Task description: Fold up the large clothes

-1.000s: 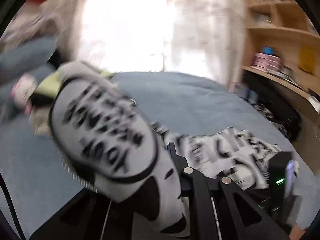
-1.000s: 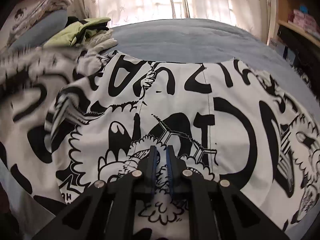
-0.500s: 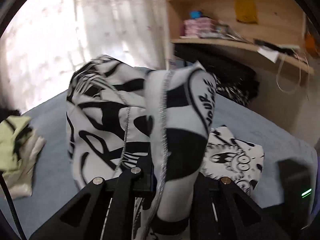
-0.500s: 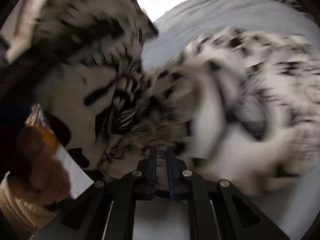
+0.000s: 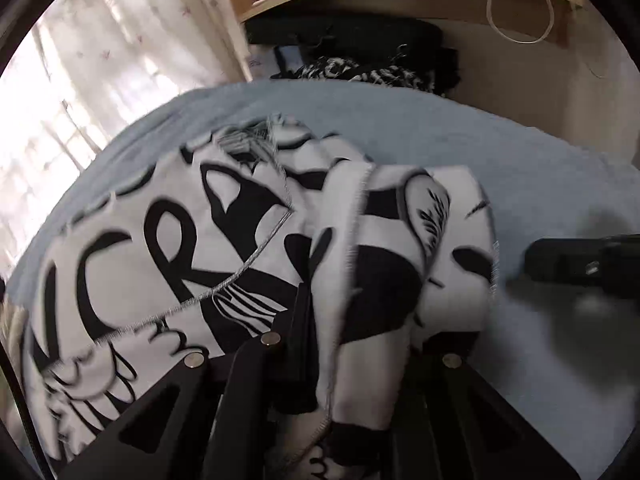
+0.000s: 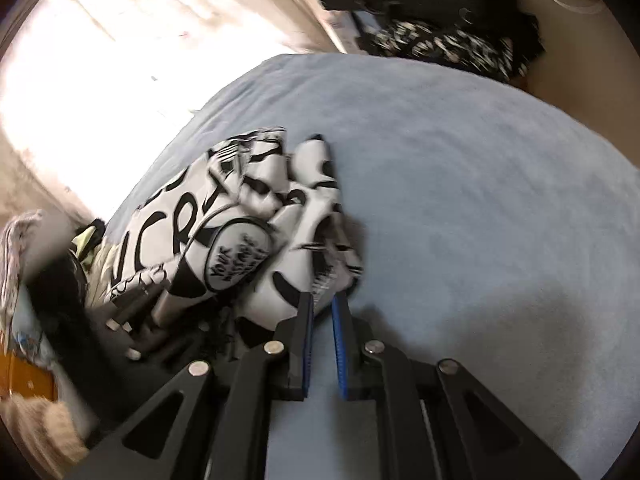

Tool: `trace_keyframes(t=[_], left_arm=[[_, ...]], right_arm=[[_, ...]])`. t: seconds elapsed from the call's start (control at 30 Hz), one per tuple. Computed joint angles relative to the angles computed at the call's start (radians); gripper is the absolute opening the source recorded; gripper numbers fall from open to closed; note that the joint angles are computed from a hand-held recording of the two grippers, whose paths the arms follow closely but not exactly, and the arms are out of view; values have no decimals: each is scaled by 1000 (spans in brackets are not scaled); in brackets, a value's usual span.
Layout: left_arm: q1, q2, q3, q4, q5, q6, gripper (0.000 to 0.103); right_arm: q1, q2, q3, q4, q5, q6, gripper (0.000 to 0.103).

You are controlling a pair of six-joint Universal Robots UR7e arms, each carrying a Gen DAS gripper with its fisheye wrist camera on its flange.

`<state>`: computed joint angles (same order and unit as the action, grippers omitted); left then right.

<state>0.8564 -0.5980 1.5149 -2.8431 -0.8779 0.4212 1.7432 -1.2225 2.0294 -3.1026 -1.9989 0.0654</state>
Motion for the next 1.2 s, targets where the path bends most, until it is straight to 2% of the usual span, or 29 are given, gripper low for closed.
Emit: trace_keyframes(t=[0.07,0.1,0.17,0.23,0.3,0.37,0.4,0.43,0.53,0.63,0.7,0.83,0.93,1.03,1.2], left_arm=[[1,-8,8,-10,-13,-12,9],[2,-19,10,9,-26,-27,14],[6,-47,12,68,-52,-64,27],[7,-58,-12,139,-66,-110,48],[5,-75,-19,194,-95,-164,54],[4,-96,-22,256,-151,-213,61],[4,-110,-22,282,-172,-228,68],[-2,-131,-14,297,-186,-240,70],[-15,-185,10,313,-208,-241,70],[-21,-232,10,343,-195,-245,70],[-20,-259,8,373,-168,-234,70],[-3,-276,-43,464,-74,-227,70],[22,-280,-85,526,-40,-261,70],[61,-286,-112,577,-25,-306,70],[107,-296,-106,582,-25,-352,70]], right_arm=[[-6,-12,4,15,7,-2,10],[-9,-29,16,21,9,-9,10],[-6,-37,17,30,7,-17,10],[0,-30,2,36,1,-24,10],[6,-22,-13,38,-1,-30,10],[12,-21,-31,54,6,-28,21],[14,-23,-36,60,8,-27,25],[17,-26,-40,61,9,-25,32],[29,-35,-59,81,20,-26,33],[54,-27,-98,110,8,-50,33],[61,-21,-126,148,30,-60,33],[56,13,-222,303,113,-45,33],[41,55,-309,445,164,-35,34],[33,103,-390,553,159,-37,35],[31,168,-517,715,128,-66,35]])
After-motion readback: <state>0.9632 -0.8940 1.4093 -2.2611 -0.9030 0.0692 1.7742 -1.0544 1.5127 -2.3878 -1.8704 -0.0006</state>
